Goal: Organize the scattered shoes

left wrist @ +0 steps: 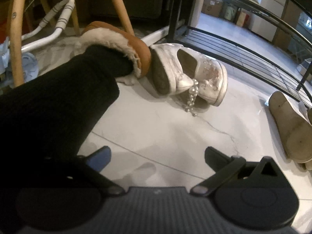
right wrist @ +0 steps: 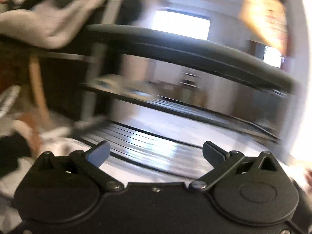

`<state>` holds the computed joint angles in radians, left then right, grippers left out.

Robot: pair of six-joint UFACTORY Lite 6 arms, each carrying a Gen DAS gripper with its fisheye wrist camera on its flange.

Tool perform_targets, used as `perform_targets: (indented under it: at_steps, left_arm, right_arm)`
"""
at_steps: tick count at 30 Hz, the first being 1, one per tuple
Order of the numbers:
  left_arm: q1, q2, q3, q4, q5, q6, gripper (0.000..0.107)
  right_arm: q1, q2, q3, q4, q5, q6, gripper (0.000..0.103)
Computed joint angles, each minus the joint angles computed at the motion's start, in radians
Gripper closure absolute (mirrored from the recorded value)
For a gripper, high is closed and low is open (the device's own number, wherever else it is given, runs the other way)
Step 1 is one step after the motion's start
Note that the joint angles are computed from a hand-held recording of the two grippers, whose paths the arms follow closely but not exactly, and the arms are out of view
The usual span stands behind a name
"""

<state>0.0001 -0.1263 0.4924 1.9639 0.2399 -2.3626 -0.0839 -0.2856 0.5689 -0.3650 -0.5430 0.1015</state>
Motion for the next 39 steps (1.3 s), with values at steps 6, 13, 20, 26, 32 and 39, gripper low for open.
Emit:
perform_targets:
  at_steps: [6,13,20,26,32,39]
  left_arm:
    - [-0.094,0.018,-0.008,-0.046,0.086,0.082,0.005]
    - [-0.215,-0.065,-0.038,-0.194,0.176,0.240,0.005]
    - [-0.350,0.081,0.150,-0.419,0.135,0.450,0.005]
    - [-0.483,0.450,0.637,-0.732,0.137,0.695,0.005]
    - [-0.542,0.702,0.985,-0.994,0.192,0.880,0.005]
    - [-0.601,0.925,1.304,-1.050,0.290,0.977,0.005]
  right_arm:
    - [-0.382,-0.144,-0.210,-0.068,-0.048,0.418,0.000]
    - [-0.545,0.054,-0.185,-0.290,-0.234,0.689,0.000]
    - [-0.648,0.155,-0.128,-0.458,-0.308,0.871,0.000]
    - [-0.708,0.229,-0.075,-0.536,-0.329,1.011,0.000]
    - [-0.742,0.300,-0.032,-0.581,-0.383,1.050,0.000]
    - [-0.754,0.335,-0.001,-0.616,-0.388,1.110,0.000]
